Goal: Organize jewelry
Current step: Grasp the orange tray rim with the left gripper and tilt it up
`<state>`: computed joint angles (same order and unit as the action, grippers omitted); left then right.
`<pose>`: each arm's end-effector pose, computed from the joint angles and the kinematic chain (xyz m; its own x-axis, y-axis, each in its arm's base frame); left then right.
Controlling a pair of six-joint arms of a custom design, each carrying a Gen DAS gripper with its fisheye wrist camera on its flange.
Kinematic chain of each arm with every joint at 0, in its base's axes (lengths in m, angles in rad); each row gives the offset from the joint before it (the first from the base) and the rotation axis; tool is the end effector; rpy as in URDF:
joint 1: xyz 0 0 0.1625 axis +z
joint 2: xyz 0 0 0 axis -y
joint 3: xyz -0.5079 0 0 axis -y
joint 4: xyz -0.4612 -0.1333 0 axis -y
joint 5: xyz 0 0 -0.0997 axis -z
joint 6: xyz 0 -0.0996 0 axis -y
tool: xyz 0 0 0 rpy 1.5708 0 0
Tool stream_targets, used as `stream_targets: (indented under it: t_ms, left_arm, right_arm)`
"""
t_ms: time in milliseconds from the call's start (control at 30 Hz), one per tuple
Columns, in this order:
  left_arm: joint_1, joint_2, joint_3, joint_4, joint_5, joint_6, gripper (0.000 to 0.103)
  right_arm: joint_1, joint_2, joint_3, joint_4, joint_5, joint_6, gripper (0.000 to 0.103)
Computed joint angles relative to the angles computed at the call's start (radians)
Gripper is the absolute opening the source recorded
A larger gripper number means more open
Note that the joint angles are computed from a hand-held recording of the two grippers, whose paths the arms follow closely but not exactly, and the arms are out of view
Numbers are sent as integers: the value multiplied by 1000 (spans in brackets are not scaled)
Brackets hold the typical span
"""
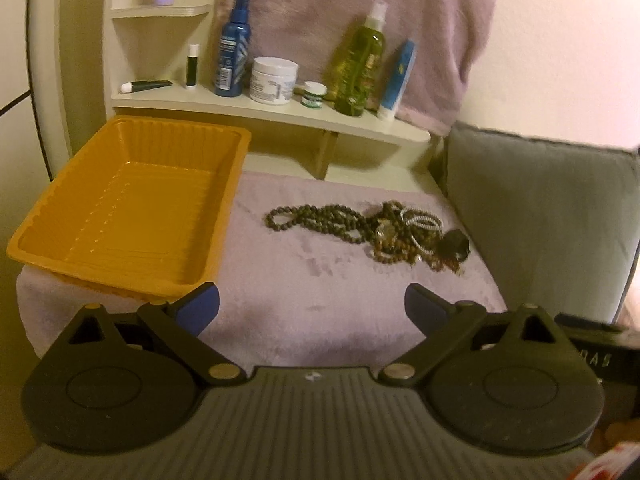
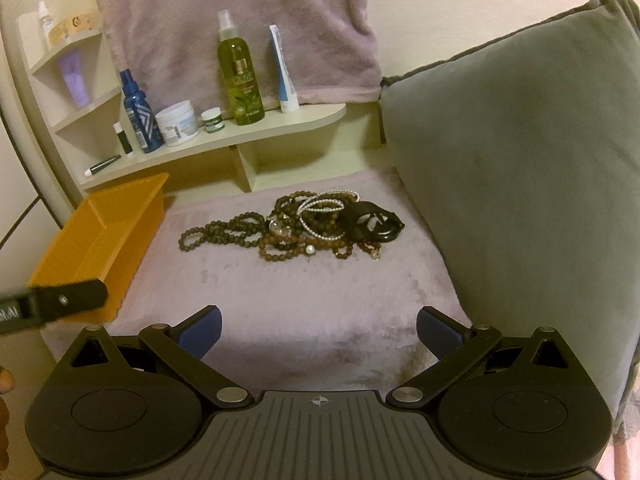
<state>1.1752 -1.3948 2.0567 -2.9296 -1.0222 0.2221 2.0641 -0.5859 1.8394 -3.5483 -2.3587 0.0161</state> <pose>-0.0540 -0.6100 0.3779 -0.8287 0.1753 -0.5315 0.4901 0.6858 -0.5380 0.3812 -0.5766 0.0186 -0.8492 0.0902 0.5203 -0.3411 0.6585 -0.6709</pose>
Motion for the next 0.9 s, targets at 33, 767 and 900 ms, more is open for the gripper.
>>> stream_targets:
  t_ms: [33, 767, 900]
  left_arm:
    - [9, -2, -8, 2, -12, -5, 98]
    - [221, 36, -130, -303, -84, 83, 86]
    - [268, 51, -168, -345, -51, 106, 80]
  right_arm:
    - [-1, 2, -4, 0, 2, -1, 103]
    - [-43, 92, -127, -85, 66, -103, 102]
    - [-43, 106, -151, -59, 53, -119, 102]
